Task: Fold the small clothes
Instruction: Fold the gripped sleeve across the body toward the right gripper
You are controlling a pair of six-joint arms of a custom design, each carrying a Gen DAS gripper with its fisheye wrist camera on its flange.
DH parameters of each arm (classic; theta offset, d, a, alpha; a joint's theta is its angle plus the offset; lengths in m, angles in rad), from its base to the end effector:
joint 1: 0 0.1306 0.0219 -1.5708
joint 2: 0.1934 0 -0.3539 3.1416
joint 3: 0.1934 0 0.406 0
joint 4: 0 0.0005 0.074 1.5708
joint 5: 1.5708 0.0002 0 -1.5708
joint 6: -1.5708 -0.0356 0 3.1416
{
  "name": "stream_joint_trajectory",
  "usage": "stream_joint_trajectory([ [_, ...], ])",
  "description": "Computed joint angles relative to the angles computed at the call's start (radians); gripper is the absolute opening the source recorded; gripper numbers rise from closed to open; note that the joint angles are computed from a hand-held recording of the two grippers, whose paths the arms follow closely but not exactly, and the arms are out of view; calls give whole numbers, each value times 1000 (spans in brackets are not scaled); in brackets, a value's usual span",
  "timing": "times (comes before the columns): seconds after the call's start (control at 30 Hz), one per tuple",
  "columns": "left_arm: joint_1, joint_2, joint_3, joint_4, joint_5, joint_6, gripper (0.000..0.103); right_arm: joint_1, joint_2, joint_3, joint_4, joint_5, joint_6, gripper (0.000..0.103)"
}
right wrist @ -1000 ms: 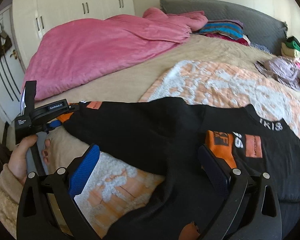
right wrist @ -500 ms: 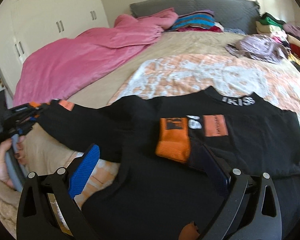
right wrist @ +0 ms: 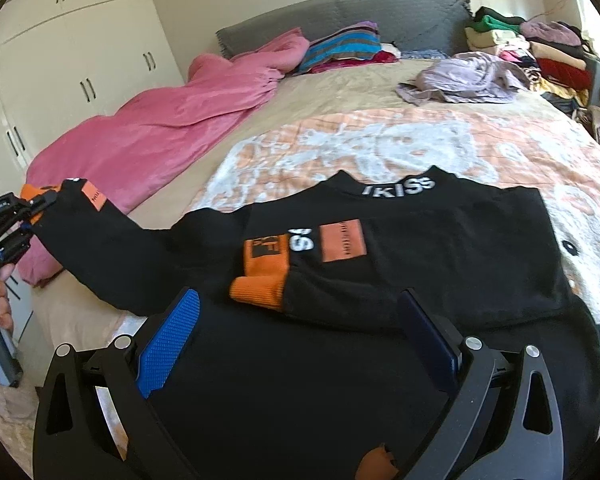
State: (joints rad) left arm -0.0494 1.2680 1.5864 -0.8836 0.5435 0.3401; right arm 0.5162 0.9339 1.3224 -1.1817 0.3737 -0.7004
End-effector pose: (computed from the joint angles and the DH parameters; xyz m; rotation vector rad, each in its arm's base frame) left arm 0.4555 -0.0415 0.5534 0.0144 2.1503 -0.8073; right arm 0.2857 0.1466 0.5276 0.3883 2.2700 0.1813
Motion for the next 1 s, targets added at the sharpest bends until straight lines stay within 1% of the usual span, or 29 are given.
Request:
stream_joint_trajectory([
  [0.17,-53,-7,21,-2,7,-2,6,-39,-69,-39,-6,-4,-35,98],
  [0.33,-114,-7,39,-10,2,-17,5,-67,-127,-63,-12,7,-45,98],
  [0.47,-166,-11,45,-17,-11,-31,5,-96,-170,-88,-12,-1,-55,98],
  [0.6,-221,-10,52,-29,-26,-47,5,-120,-207,-102,-31,4,-56,98],
  [0.8,-290,1,63,-53,-57,-77,5,-160,-264,-127,-51,2,-64,98],
  [1.0,-345,18,56,-62,-72,-84,5,-212,-318,-144,-71,-9,-62,98],
])
